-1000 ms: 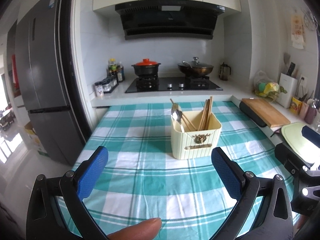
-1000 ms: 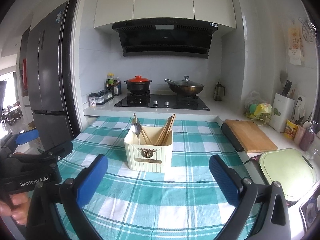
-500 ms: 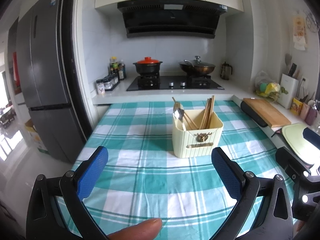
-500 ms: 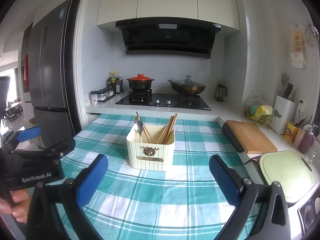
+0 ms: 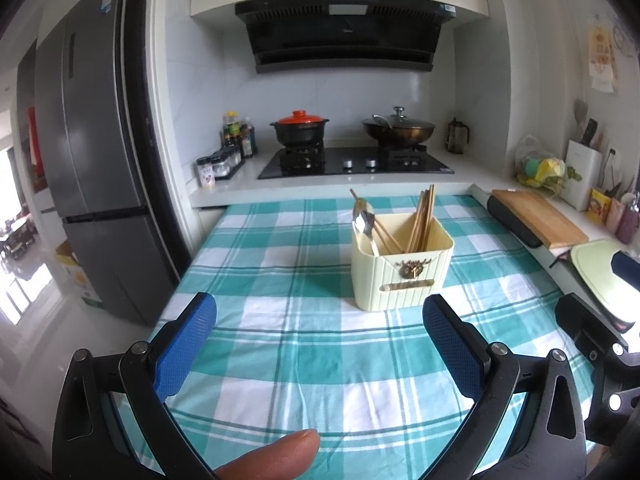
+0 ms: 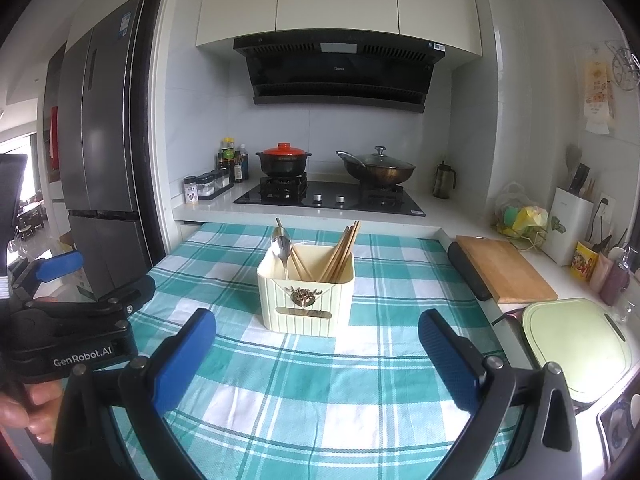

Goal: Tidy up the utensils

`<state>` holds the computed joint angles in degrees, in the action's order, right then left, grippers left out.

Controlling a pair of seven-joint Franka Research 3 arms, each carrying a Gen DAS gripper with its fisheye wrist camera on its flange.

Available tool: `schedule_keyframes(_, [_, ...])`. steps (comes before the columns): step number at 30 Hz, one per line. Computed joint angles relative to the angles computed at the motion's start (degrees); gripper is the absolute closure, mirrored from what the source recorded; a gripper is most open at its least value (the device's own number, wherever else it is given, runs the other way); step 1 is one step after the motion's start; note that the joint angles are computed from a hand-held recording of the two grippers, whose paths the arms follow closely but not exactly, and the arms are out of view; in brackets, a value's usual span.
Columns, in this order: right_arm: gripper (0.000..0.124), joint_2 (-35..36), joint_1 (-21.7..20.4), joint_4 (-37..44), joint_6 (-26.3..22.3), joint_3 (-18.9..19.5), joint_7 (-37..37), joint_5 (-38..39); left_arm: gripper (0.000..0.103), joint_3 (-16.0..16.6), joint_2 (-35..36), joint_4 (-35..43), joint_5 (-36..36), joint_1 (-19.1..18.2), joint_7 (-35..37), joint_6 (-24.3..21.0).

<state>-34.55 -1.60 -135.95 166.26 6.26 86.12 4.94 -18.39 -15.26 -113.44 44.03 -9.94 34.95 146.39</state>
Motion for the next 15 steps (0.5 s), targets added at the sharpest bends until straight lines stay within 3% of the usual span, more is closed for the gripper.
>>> schedule_keyframes(15, [0.021,-0.1,0.2,-0.3,-0.2,0.0,0.1,-0.1,0.000,0.0,0.1,0.0,0.2,-0.2,-0.1,-0.3])
